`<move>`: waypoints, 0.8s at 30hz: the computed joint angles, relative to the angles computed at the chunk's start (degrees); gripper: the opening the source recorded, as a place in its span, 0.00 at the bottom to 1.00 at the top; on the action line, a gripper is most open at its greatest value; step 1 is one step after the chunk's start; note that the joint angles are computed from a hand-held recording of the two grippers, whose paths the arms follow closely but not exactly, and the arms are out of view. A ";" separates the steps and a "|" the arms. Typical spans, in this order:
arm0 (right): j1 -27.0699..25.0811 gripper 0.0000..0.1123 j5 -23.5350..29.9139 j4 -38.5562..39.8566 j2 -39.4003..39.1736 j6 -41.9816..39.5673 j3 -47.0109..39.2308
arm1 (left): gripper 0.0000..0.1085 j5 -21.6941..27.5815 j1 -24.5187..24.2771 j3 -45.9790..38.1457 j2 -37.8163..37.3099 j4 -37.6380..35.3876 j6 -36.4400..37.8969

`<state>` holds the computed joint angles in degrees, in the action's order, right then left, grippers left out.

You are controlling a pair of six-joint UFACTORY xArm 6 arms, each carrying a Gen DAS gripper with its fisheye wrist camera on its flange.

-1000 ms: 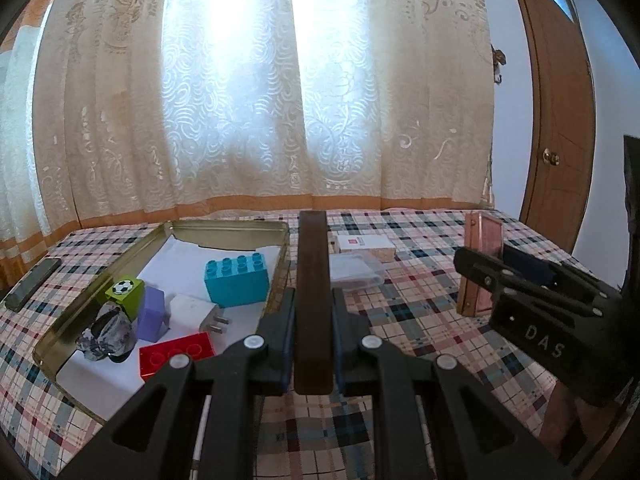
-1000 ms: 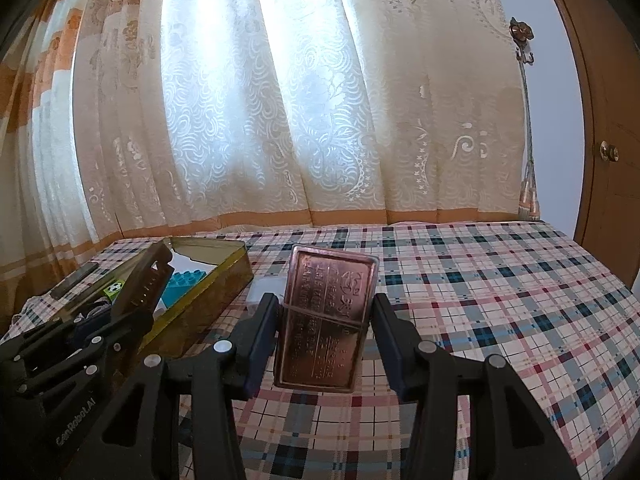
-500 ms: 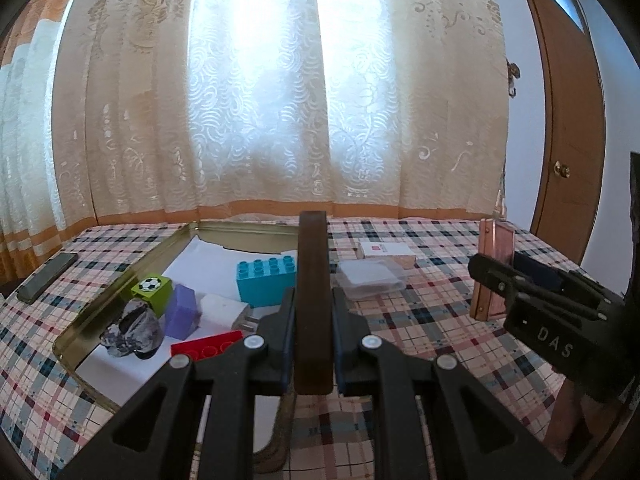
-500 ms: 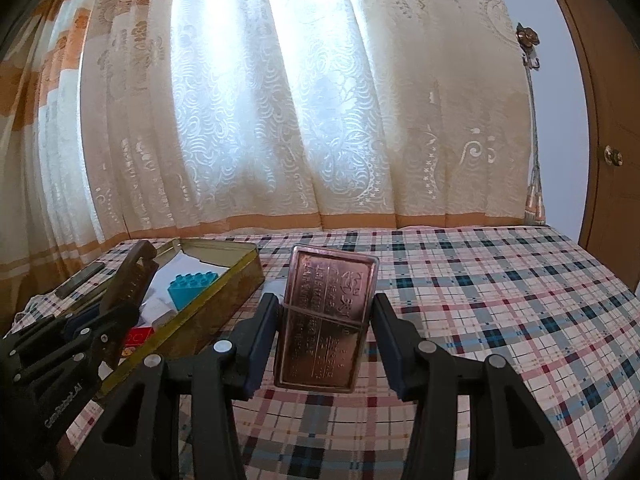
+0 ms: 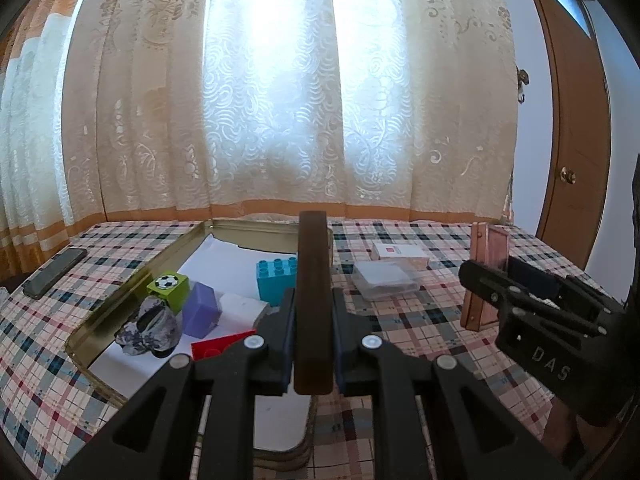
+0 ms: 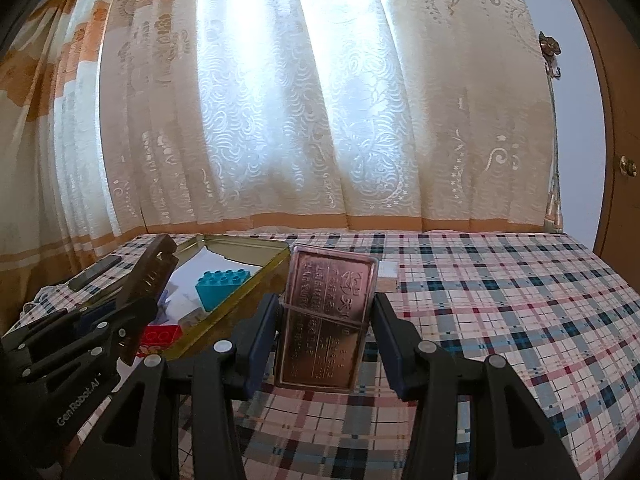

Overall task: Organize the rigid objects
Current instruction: 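Carry the copper case and wooden stick over the tin tray with both tools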

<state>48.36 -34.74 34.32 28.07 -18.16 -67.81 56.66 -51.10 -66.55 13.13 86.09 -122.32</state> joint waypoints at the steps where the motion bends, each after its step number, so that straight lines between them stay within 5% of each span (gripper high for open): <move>1: 0.09 0.45 0.03 0.00 0.06 -0.03 -0.09 | 0.12 0.28 -0.11 0.18 -0.12 0.20 -0.19; 24: 1.19 0.45 2.08 -1.71 1.01 -0.24 -1.98 | 0.12 0.68 0.44 4.13 -3.16 1.35 -2.94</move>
<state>49.54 -32.66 32.60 29.08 -18.40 -69.78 57.34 -50.66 -62.43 9.97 87.45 -125.26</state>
